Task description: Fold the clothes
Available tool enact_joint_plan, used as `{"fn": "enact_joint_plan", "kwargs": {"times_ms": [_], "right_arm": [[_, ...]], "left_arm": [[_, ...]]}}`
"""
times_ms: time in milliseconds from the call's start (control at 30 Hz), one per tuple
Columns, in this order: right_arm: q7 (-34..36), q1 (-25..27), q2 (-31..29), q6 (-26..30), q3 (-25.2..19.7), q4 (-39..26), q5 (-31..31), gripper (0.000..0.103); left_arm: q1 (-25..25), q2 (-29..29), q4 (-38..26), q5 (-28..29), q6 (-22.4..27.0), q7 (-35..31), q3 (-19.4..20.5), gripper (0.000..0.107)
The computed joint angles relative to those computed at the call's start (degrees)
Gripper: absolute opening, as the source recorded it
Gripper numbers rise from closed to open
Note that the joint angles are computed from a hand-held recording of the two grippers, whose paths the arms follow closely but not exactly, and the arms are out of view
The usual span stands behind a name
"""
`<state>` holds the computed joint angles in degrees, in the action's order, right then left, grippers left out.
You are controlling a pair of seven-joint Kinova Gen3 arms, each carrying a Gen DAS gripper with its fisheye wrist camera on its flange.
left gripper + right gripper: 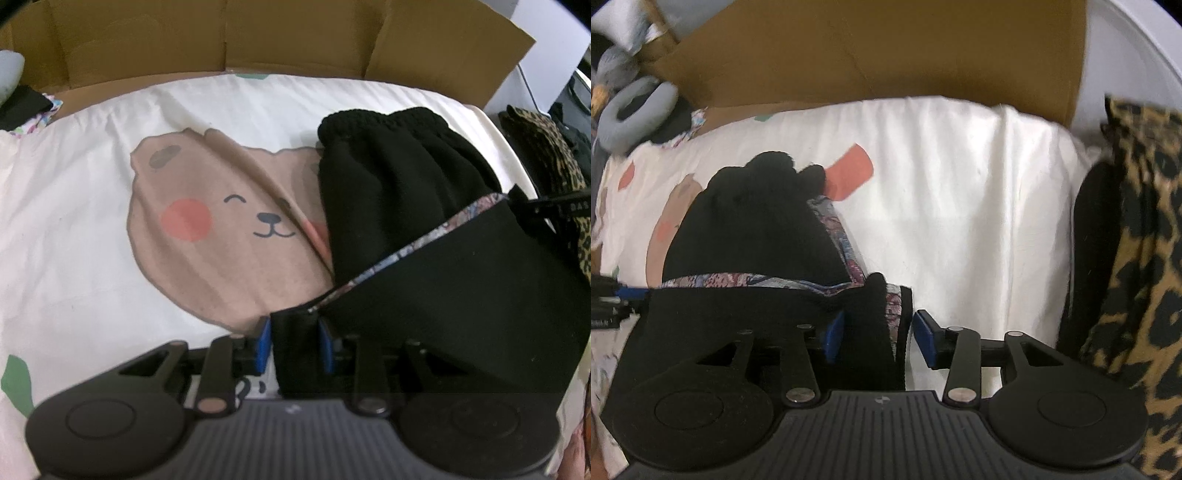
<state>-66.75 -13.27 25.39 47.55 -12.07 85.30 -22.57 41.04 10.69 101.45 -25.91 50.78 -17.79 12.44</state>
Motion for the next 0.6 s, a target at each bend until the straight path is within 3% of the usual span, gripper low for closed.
{"fn": "enact_joint_plan", "kwargs": {"times_ms": [133, 233, 333, 600], "right_arm": [[0.94, 1.24, 0.48, -0.16, -0.68, 0.33, -2.02, 0.052], [1.51, 1.51, 0.71, 0.54, -0.79, -0.19, -2.52, 0.044], [1.52, 0.97, 0.30, 0.94, -0.46, -0.54, -1.97, 0.037], [1.46, 2.34, -0.35, 2.46, 0.19, -1.71, -2.76, 0.040]], "left_arm": [[0.21, 0.09, 0.03, -0.33, -0.12, 0.45, 0.00, 0.030], [0.13, -0.09, 0.32, -0.36, -0.64, 0.21, 0.03, 0.029], [-0.05, -0.35, 0.63, -0.26, -1.17, -0.12, 0.07, 0.022], [-0.71, -0.90, 0.98, 0.65, -1.67, -0.25, 0.24, 0.020]]}}
